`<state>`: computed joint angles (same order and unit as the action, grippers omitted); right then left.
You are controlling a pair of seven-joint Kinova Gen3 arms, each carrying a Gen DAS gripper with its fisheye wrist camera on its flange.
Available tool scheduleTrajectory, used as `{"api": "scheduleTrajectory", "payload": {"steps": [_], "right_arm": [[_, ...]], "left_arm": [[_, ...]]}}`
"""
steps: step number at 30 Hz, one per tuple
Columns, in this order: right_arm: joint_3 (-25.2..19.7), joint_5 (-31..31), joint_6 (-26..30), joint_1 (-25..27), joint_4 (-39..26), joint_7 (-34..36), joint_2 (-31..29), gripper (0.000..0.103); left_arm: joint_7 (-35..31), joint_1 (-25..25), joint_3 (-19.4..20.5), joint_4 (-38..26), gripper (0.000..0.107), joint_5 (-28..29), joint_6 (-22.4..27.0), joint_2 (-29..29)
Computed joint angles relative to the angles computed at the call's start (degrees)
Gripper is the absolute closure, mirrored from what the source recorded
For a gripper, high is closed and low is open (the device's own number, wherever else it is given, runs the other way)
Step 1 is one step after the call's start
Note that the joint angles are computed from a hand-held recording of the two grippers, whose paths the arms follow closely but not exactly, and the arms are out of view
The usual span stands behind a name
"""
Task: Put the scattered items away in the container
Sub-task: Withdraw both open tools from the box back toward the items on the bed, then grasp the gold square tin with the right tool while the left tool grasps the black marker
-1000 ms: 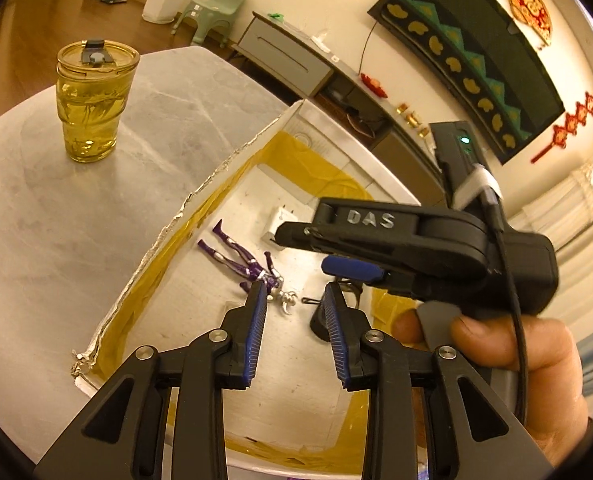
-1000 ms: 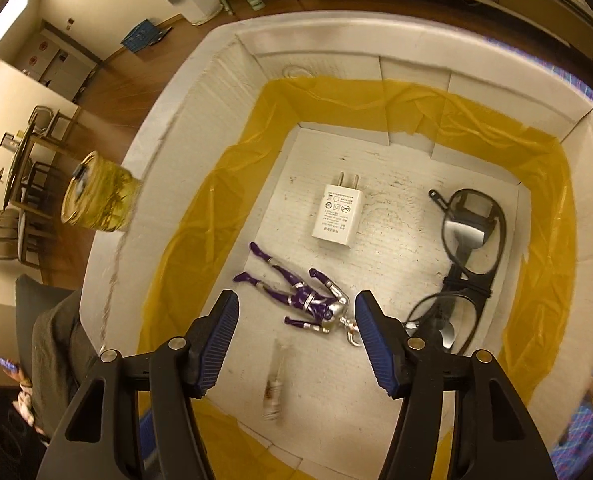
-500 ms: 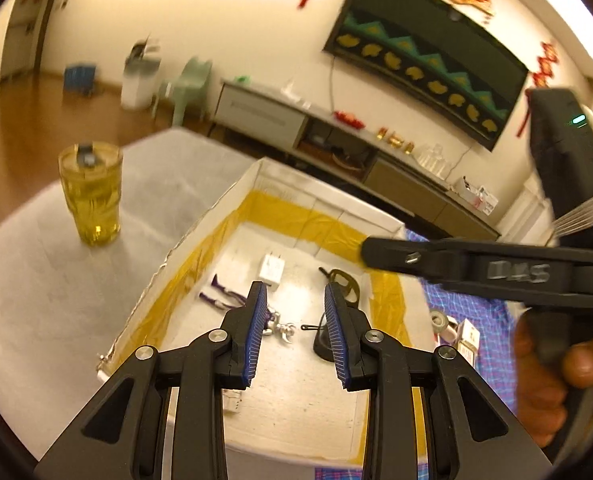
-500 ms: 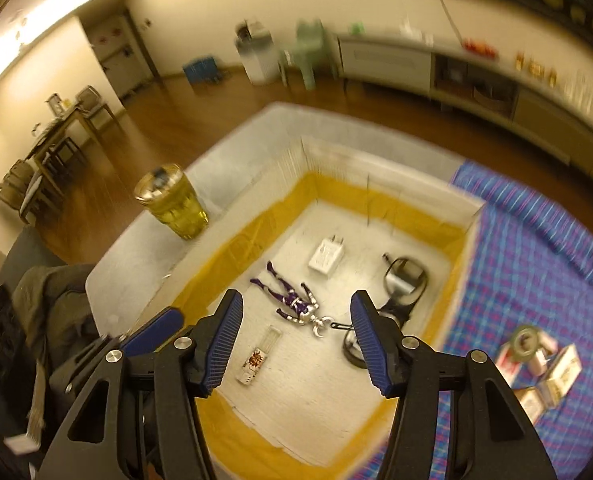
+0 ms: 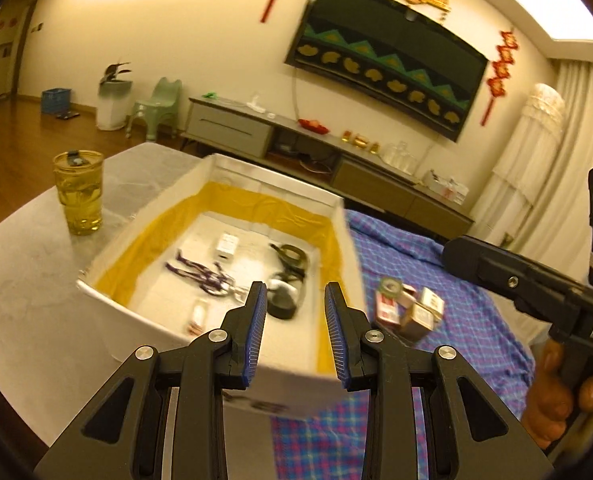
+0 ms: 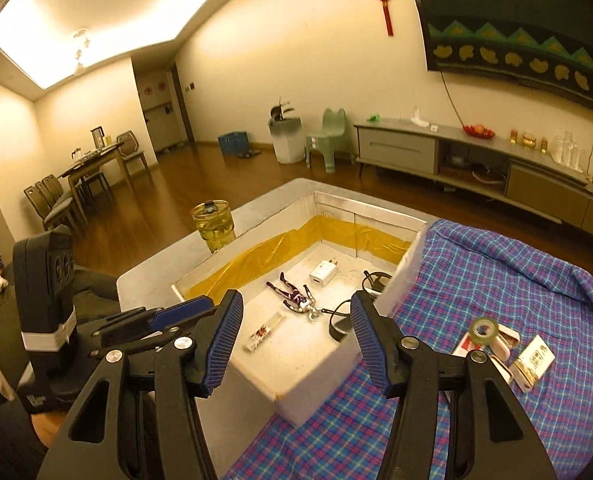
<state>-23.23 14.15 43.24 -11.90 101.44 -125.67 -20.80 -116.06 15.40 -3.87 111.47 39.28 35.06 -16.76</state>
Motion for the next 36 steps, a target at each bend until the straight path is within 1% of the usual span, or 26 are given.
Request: {"api": "scheduleTrajectory", "payload": {"steps": [5, 7, 10, 14, 17, 19, 23, 25, 28, 31, 33, 36], "right_arm": [[0.15, -1.21, -2.2, 0.71, 4.96, 0.07, -6.95, 0.046], [-0.16, -2.05, -2.8, 2.04, 6.8, 0.13, -9.85, 0.046], [-0.03, -3.78, -3.02, 3.83, 8.96, 0.79, -13.55, 0.046], [1.95, -6.72, -2.97, 5.14, 11.82, 2.41, -17.38, 0.046], [3.94, -8.8, -2.54, 6.17, 13.72, 3.4, -19.2, 0.046], [5.96, -10.24, -2.31, 6.49, 15.03, 4.0, -20.09, 0.046], [10.44, -12.63, -1.86, 6.9, 17.71, 5.34, -21.62, 0.046], [11.87, -13.43, -1.27, 7.61, 18.36, 5.86, -21.8, 0.046], [13.91, -14.11, -1.11, 8.29, 19.53, 6.96, -21.8, 0.046], [15.22, -14.43, -0.78, 8.81, 20.09, 8.23, -21.15, 0.046], [16.02, -14.24, 0.23, 8.85, 19.69, 9.58, -20.05, 0.046], [17.21, -13.31, 1.62, 8.63, 18.69, 12.42, -17.72, 0.046]], "left_arm": [[3.42, 1.19, 4.76, -0.06, 0.076, -4.37, -0.36, -2.69], [5.31, 2.25, 6.62, -0.43, 0.076, -6.22, -0.53, -3.05], [7.96, 3.92, 8.68, -1.22, 0.075, -8.62, 0.01, -2.51], [11.75, 5.58, 11.31, -2.62, 0.073, -11.37, 1.42, -0.89], [14.53, 6.4, 13.46, -3.73, 0.071, -13.62, 2.08, 0.77], [17.18, 6.77, 15.3, -4.63, 0.07, -15.38, 2.54, 1.93], [20.74, 8.14, 17.23, -6.7, 0.067, -17.7, 3.51, 5.02], [23.36, 8.59, 18.86, -7.95, 0.066, -19.96, 3.71, 6.94], [26.65, 9.74, 20.29, -9.77, 0.066, -22.8, 4.04, 10.03], [29.03, 11.1, 20.51, -11.84, 0.065, -23.73, 4.74, 13.75], [30.06, 11.71, 20.16, -13.22, 0.065, -23.07, 5.17, 16.42], [34.88, 12.81, 19.97, -16.17, 0.065, -24.35, 6.55, 20.9]]}}
